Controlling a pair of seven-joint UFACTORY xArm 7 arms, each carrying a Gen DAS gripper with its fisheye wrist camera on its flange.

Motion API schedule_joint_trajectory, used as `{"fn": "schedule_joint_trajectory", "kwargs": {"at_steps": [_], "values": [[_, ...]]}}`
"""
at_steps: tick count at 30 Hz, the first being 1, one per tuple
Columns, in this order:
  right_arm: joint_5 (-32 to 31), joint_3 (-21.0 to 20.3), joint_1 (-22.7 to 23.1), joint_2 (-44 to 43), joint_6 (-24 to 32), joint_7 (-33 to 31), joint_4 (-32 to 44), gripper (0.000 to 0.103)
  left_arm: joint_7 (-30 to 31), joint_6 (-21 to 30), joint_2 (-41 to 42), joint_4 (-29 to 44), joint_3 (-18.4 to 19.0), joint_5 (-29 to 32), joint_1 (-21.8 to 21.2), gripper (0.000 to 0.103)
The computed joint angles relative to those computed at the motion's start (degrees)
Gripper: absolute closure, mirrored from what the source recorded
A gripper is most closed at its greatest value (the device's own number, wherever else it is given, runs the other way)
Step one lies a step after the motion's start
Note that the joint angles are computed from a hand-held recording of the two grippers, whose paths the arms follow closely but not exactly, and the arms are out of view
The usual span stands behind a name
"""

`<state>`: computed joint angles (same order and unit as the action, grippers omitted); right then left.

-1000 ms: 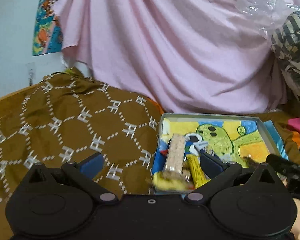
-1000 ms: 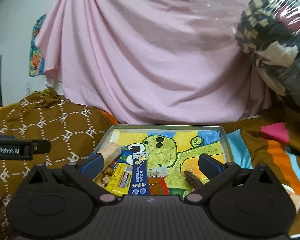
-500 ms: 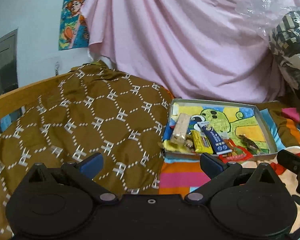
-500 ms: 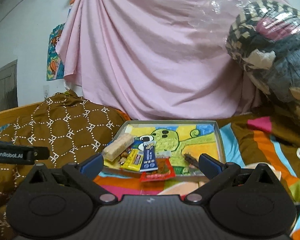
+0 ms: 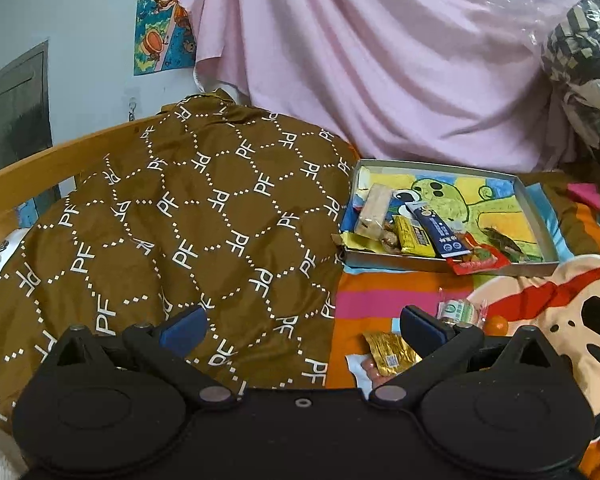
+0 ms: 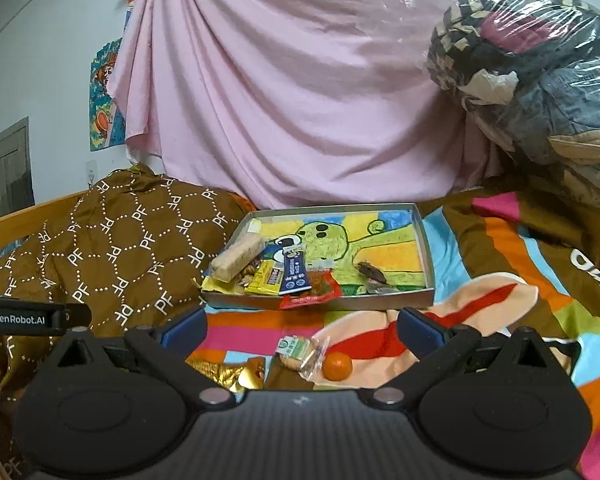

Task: Organize snacks
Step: 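Move both tools toward the gold foil packet and pink sausages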

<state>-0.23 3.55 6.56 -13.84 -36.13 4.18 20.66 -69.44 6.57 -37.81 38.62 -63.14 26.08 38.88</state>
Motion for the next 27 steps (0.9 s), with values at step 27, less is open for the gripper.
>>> {"fn": "schedule_joint_trajectory", "kwargs": {"at_steps": [27], "values": [[-27.2, -18.12, 0.7, -4.07, -2.97, 20.49, -6.41, 0.0, -3.63, 29.55, 17.55, 14.08, 2.28, 9.82, -15.59, 0.001]]}}
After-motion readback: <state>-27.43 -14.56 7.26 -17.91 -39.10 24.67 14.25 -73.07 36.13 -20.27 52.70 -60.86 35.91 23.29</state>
